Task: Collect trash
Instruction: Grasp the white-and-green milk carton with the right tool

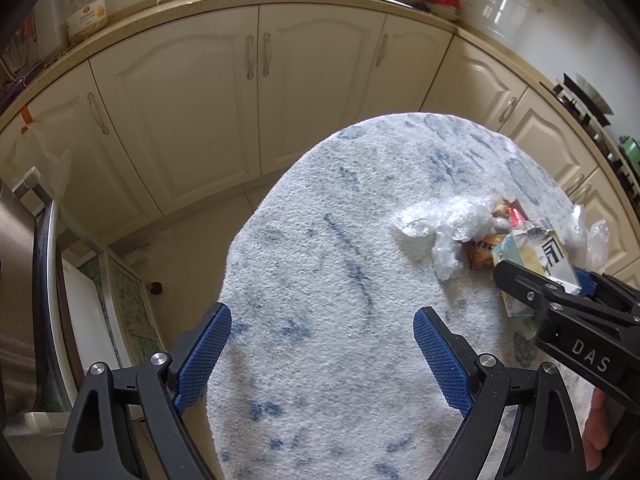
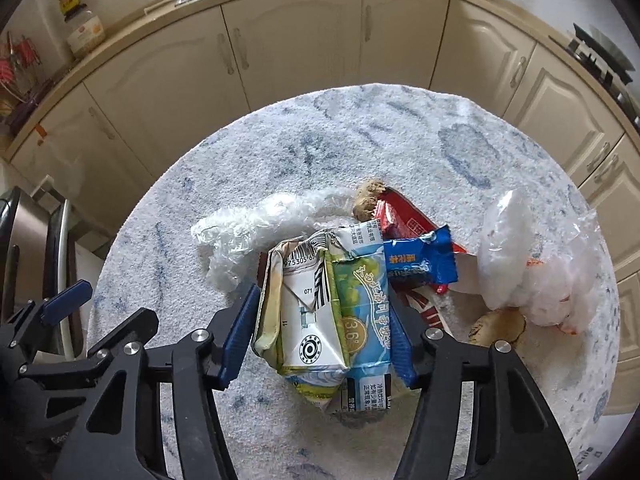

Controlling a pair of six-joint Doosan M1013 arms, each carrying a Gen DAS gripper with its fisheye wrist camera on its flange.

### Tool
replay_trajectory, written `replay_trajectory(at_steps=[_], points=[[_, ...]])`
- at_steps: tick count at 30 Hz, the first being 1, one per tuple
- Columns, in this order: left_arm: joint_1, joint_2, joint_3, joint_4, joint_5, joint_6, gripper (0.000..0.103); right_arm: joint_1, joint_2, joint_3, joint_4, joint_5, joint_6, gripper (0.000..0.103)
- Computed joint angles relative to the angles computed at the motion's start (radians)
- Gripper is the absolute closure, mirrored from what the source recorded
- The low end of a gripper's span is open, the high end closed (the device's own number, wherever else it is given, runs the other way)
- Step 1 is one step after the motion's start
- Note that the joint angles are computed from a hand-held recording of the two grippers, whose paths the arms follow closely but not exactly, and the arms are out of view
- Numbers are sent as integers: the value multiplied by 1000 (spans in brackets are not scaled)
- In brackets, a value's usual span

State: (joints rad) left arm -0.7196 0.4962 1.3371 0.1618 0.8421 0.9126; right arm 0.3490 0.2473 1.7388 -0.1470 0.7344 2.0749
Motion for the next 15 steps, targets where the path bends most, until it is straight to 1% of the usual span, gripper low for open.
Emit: replay_trajectory(at_steps=[2,6,8,12,15], points=[[-5,-6,0,-15,-9,12,13,1,-21,12,-26,-12,13,44],[-20,-11,-11,-41,-17,29,13,-20,-73,41,17,-42,-11,44],[-30,-10,-21,-47,-16,41,13,-28,-98,57,3,-48,9,44],[-52,3,-53,-71,-13,77,13,-59,-144,94,-21,-46,52,44],[-67,26,-90,-91,5,94,13,-87,-172,124,-34,-50,70,44]])
